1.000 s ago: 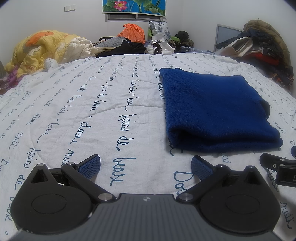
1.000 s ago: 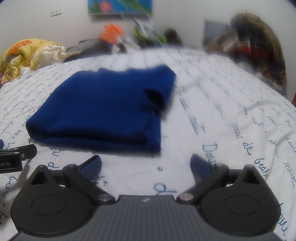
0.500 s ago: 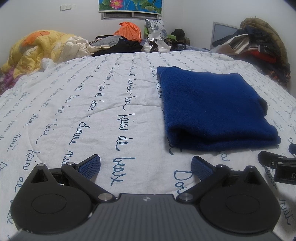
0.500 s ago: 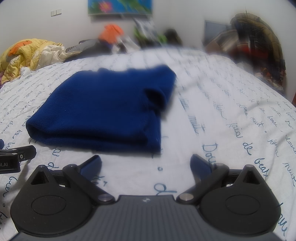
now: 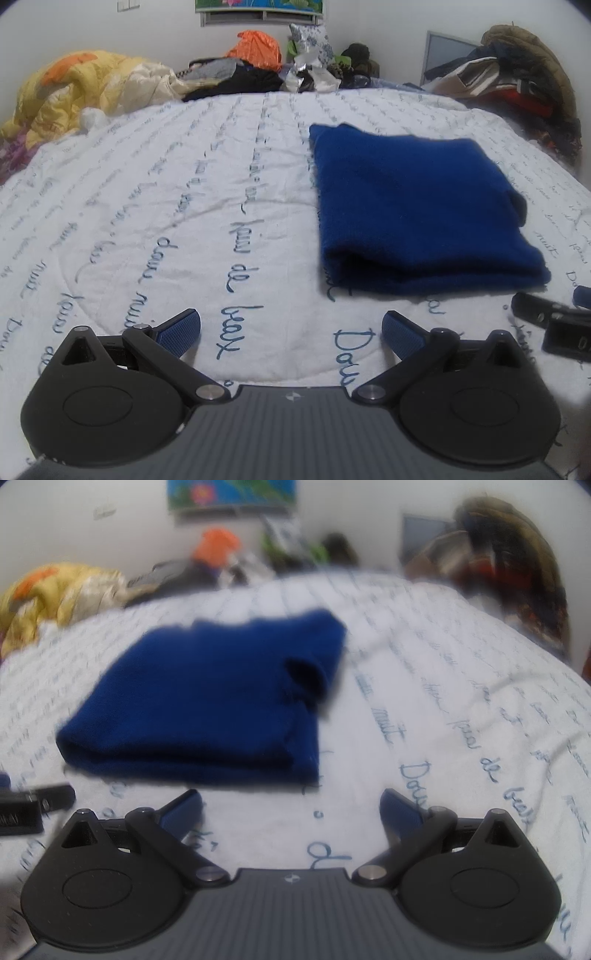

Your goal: Fold small clothes

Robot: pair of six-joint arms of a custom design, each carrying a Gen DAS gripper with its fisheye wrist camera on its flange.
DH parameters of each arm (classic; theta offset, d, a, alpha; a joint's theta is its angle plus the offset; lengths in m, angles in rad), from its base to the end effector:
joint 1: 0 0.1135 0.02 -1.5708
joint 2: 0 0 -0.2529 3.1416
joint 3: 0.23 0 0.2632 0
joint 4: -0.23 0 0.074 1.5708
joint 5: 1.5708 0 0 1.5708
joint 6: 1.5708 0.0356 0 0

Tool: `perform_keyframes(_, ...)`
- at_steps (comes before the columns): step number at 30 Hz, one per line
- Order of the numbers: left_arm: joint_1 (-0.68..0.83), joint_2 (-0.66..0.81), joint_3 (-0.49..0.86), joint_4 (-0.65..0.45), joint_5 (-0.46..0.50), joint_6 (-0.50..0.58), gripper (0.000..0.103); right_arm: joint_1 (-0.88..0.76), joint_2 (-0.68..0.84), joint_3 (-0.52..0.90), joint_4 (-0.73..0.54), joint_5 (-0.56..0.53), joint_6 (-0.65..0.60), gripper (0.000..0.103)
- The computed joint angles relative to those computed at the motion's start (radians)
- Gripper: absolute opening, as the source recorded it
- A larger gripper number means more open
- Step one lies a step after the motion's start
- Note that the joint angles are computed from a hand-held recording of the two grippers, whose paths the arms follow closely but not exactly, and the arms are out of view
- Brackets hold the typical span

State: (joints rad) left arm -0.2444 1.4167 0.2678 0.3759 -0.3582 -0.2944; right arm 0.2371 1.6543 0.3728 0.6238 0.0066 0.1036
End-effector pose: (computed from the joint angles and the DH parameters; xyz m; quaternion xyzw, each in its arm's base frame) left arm 0.2143 -0.0406 0.0792 -0.0918 0.9047 0.0565 0.4121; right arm 0.2513 0.0605 0.0700 -0.0584 0.8957 0.0718 0.4350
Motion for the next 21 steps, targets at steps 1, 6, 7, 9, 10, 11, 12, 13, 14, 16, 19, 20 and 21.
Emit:
perform_keyframes(1, -0.015, -0.028, -0.005, -0.015, -0.023, 0.002, 0.103, 0.002, -0.026, -0.019, 0.01, 0.001, 0.012, 0.103)
perform_keyframes(6, -0.067, -0.108, 0.016, -0.132, -0.097, 0.0, 0.103, 0.016, -0.165, -0.037, -0.095, 0.001, 0.011, 0.103)
perform_keyframes(7, -0.066, -0.113, 0.018, -0.144, -0.094, -0.01, 0.103, 0.014, -0.185, -0.036, -0.115, -0.004, 0.014, 0.103)
perform_keyframes(9, -0.056, -0.125, 0.02, -0.161, -0.074, -0.029, 0.103, 0.01, -0.213, -0.031, -0.151, -0.015, 0.023, 0.103)
perform_keyframes(10, -0.046, -0.129, 0.018, -0.162, -0.062, -0.033, 0.103, 0.01, -0.223, -0.027, -0.168, -0.018, 0.028, 0.103)
perform_keyframes(11, -0.041, -0.134, 0.016, -0.165, -0.057, -0.035, 0.103, 0.01, -0.231, -0.027, -0.178, -0.018, 0.03, 0.103)
perform_keyframes(12, -0.04, -0.136, 0.015, -0.165, -0.061, -0.037, 0.103, 0.011, -0.243, -0.029, -0.186, -0.017, 0.03, 0.103)
perform_keyframes(13, -0.041, -0.14, 0.016, -0.171, -0.071, -0.036, 0.103, 0.013, -0.249, -0.03, -0.189, -0.016, 0.027, 0.103)
perform_keyframes(14, -0.044, -0.141, 0.018, -0.178, -0.083, -0.038, 0.103, 0.015, -0.253, -0.03, -0.196, -0.014, 0.024, 0.103)
perform_keyframes(16, -0.041, -0.144, 0.023, -0.19, -0.09, -0.038, 0.103, 0.021, -0.258, -0.027, -0.205, -0.009, 0.021, 0.103)
perform_keyframes(19, -0.031, -0.148, 0.026, -0.201, -0.089, -0.042, 0.103, 0.028, -0.254, -0.021, -0.211, -0.007, 0.025, 0.103)
perform_keyframes(20, -0.029, -0.148, 0.026, -0.203, -0.09, -0.042, 0.103, 0.029, -0.252, -0.019, -0.213, -0.008, 0.028, 0.103)
perform_keyframes(21, -0.027, -0.147, 0.027, -0.204, -0.092, -0.041, 0.103, 0.028, -0.252, -0.018, -0.216, -0.012, 0.029, 0.103)
